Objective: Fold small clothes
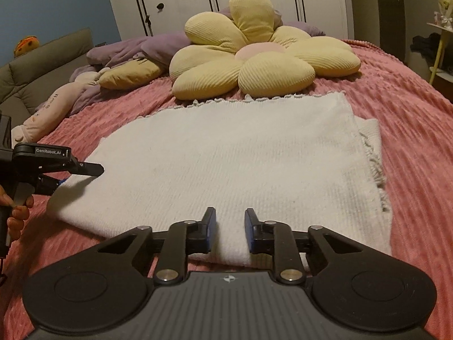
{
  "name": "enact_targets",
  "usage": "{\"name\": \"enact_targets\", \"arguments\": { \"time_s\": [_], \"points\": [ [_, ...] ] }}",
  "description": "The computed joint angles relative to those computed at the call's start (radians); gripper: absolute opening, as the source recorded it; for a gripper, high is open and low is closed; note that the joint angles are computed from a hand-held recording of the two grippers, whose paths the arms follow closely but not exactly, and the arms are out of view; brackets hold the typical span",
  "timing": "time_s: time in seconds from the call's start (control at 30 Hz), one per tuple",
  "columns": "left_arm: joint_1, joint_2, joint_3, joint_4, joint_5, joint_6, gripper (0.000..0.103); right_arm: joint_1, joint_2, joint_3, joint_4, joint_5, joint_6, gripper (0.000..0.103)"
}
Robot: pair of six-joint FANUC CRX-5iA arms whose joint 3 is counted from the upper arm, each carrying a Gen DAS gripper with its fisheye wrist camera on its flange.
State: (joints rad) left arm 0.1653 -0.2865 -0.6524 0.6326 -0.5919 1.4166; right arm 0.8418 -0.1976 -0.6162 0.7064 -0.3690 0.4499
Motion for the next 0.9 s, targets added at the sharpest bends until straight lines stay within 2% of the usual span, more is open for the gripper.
{"name": "enact_targets", "arguments": {
  "time_s": [0.07, 0.13, 0.27, 0.3, 0.37, 0.47, 0.53, 0.67, 0.83, 0.9],
  "points": [
    [0.005, -0.001, -0.005, 0.029, 0.0, -0.01, 0.028, 0.002, 0.01, 0.004, 0.012, 0.007, -0.003, 0.014],
    [0.01, 0.0, -0.001, 0.038, -0.007, -0.008, 0.026, 0.003, 0.015, 0.0, 0.044, 0.019, -0.032, 0.014],
    [0.005, 0.002, 0.026, -0.011, -0.023, 0.02, 0.024, 0.009, 0.032, -0.015, 0.135, 0.039, -0.094, 0.014],
    [0.004, 0.002, 0.028, -0.007, -0.024, 0.02, 0.024, 0.019, 0.043, -0.005, 0.114, 0.021, -0.067, 0.014],
    [0.008, -0.002, 0.026, 0.014, -0.027, 0.019, 0.023, 0.041, 0.076, 0.04, -0.005, -0.032, 0.061, 0.014],
    [0.005, -0.012, 0.039, 0.011, -0.033, 0.02, 0.022, 0.036, 0.051, 0.045, -0.039, -0.036, 0.067, 0.014],
    [-0.009, -0.015, 0.065, -0.011, -0.038, 0.041, 0.022, 0.02, 0.013, 0.007, 0.022, -0.012, -0.029, 0.014],
    [-0.091, 0.015, 0.179, -0.117, -0.046, 0.11, 0.021, -0.011, -0.055, -0.054, 0.096, -0.01, -0.151, 0.014],
    [-0.251, 0.121, 0.356, -0.233, -0.043, 0.168, 0.021, -0.055, -0.125, -0.121, 0.191, -0.01, -0.282, 0.014],
    [-0.319, 0.179, 0.428, -0.316, -0.041, 0.223, 0.021, -0.073, -0.144, -0.135, 0.207, -0.012, -0.313, 0.014]
  ]
}}
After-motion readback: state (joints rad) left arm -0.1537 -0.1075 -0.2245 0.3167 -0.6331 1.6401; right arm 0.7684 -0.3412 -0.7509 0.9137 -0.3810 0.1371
